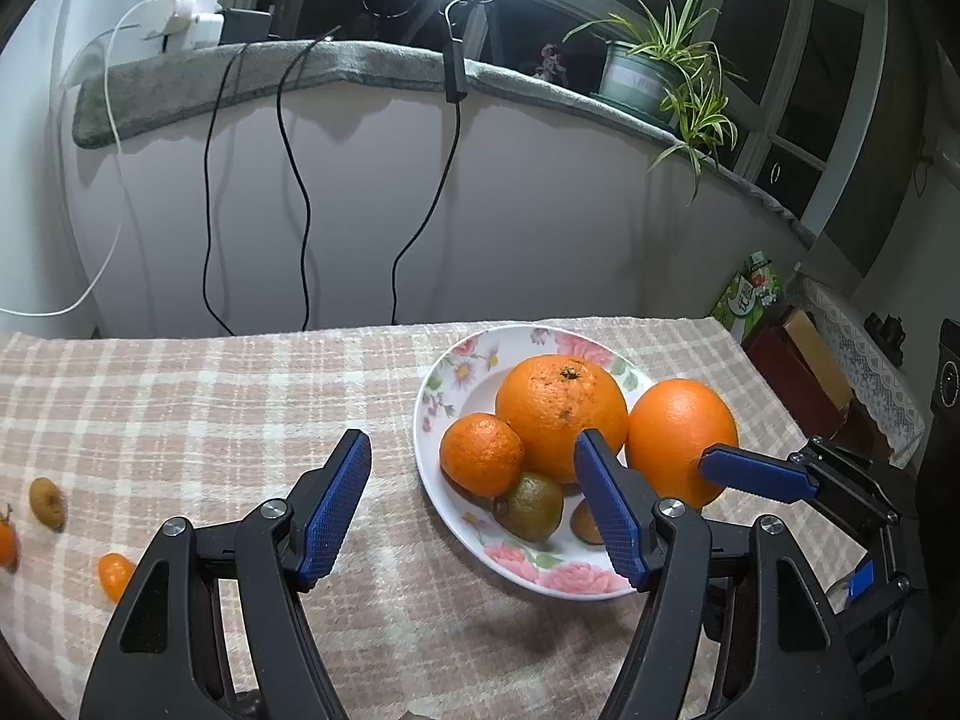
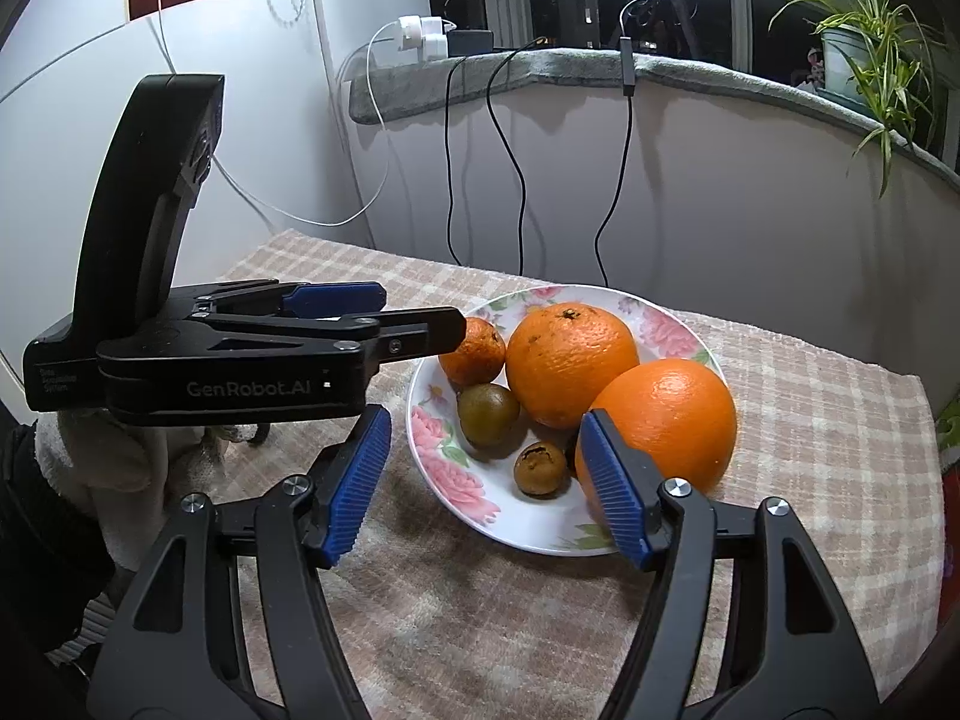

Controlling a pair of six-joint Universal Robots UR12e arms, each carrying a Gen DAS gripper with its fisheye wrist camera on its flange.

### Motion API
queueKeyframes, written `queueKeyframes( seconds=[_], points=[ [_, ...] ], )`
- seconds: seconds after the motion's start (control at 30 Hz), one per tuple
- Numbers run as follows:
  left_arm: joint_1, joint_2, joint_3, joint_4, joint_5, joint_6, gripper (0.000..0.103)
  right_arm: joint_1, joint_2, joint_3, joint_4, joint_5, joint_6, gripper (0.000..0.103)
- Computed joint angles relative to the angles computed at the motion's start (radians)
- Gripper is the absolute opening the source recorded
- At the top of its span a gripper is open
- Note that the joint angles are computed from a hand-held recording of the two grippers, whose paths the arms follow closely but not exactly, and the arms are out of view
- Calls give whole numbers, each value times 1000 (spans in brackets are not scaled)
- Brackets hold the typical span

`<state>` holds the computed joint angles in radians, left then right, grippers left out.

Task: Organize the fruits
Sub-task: 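Open both grippers to release the tangerine and plum on the plate, then move the left gripper to a small tangerine while the right gripper moves to the second dark plum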

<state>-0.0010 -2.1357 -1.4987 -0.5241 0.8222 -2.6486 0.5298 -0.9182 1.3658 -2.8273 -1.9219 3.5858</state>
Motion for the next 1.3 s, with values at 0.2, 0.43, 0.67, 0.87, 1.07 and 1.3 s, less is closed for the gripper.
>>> queueKeyframes(
  seconds=[0.2, 0.43, 0.67, 0.87, 1.07, 1.3],
  points=[
    [9, 12, -14, 11, -9, 0, 70, 6, -3, 0, -4, -3, 2, 71],
    [26, 29, -37, 54, -23, -20, 70, 13, -2, -8, 10, 12, -1, 71],
    [50, 41, -56, 90, -24, -37, 70, 25, 9, -30, 34, 15, -21, 95],
    [82, 46, -69, 137, -6, -78, 70, 20, 18, -49, 37, 68, -27, 95],
    [121, 46, -82, 166, 24, -109, 70, 16, 34, -71, 46, 117, -34, 96],
    [157, 40, -95, 178, 69, -127, 70, 14, 55, -96, 49, 180, -43, 96]
  ],
)
